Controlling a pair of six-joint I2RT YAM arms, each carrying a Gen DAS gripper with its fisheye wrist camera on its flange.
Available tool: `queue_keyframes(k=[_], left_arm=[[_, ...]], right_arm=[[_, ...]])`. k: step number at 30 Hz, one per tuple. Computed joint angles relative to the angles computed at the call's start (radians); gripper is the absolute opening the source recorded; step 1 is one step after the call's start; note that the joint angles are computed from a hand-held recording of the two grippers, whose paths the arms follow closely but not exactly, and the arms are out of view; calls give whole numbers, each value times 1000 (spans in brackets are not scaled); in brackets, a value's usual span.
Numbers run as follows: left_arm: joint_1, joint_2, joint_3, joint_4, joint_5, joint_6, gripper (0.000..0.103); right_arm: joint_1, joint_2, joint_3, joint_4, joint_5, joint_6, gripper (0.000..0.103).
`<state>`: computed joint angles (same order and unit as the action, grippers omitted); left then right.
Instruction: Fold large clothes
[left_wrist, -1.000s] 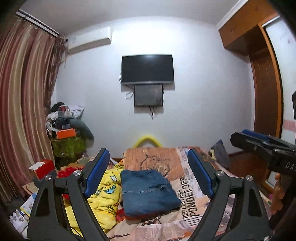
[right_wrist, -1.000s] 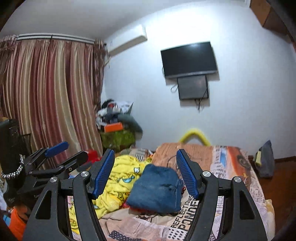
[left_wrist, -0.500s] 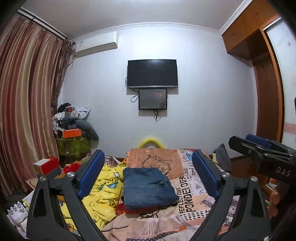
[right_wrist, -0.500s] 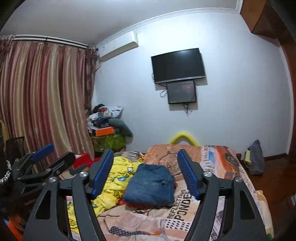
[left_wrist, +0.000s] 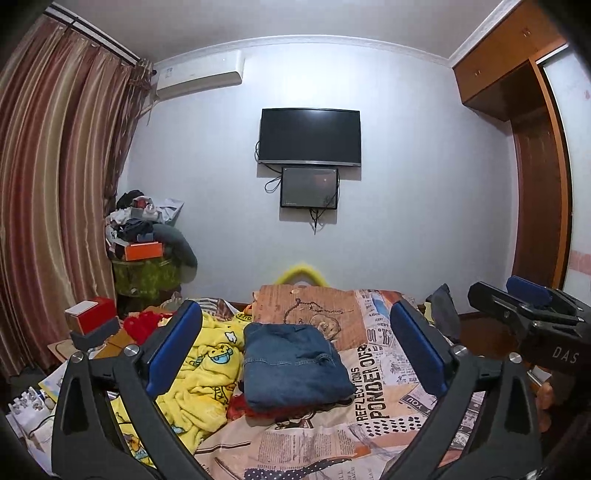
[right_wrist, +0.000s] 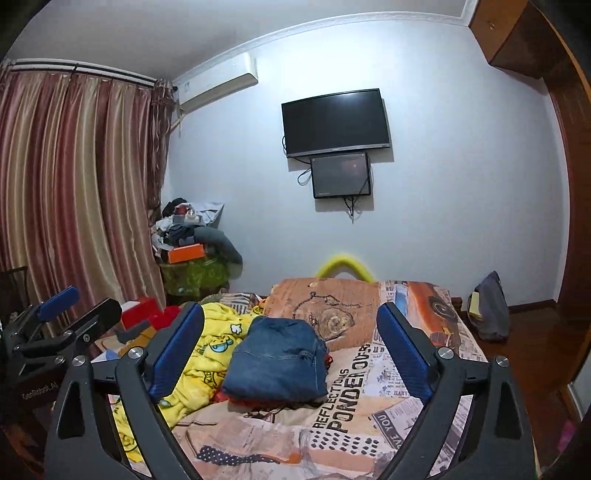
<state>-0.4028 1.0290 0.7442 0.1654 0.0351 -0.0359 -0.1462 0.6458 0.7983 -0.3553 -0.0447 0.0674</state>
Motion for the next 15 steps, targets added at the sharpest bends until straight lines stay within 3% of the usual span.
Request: queue_keyframes(k=[15], left_arm=[[9,24,6,-9,-3,-8,102]], right_arm=[[-23,-8,4,-43,-27,-1,94]])
